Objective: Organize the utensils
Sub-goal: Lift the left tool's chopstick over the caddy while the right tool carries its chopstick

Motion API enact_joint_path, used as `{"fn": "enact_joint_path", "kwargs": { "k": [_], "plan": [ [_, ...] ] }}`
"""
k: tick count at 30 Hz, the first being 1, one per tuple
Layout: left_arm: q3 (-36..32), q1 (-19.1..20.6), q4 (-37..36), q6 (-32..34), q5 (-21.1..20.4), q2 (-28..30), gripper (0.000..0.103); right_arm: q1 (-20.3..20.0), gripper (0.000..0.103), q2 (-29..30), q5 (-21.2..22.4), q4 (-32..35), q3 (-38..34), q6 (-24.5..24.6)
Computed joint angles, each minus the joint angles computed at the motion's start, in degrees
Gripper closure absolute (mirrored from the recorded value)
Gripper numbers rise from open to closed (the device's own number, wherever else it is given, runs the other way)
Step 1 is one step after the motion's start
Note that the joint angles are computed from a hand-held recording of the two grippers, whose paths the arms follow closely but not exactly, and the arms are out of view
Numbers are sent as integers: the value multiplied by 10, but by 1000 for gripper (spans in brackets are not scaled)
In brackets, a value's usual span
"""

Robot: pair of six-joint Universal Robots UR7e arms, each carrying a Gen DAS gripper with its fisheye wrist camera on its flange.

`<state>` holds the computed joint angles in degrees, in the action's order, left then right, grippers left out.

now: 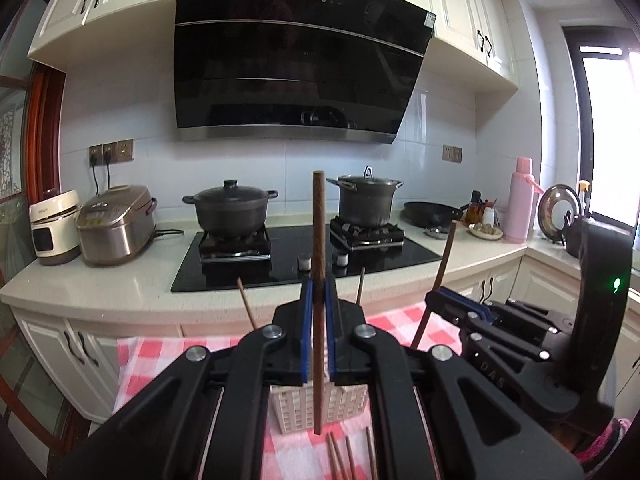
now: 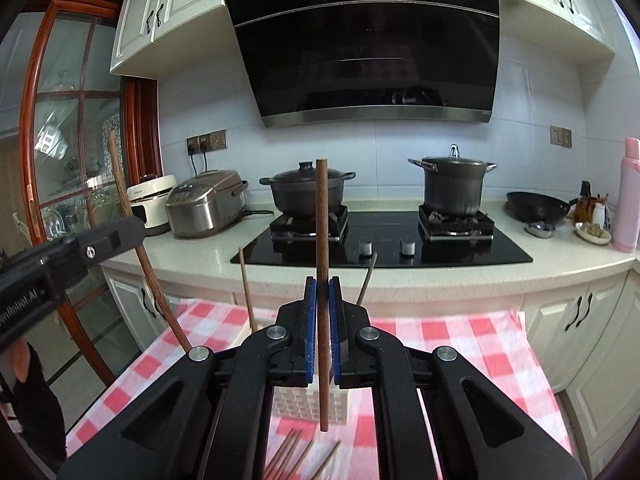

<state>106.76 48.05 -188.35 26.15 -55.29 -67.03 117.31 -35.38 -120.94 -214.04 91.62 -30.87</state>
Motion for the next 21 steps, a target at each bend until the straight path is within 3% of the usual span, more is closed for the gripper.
{"fn": "enact_joint_path", "kwargs": {
  "k": [10,21],
  "plan": [
    [-131,21,39,16,-8,68,97,-11,96,31,8,58,-95,-13],
    [-188,71,96,-23,-35,113,97,-30,96,55,11,104,-126,-4]
  ]
}}
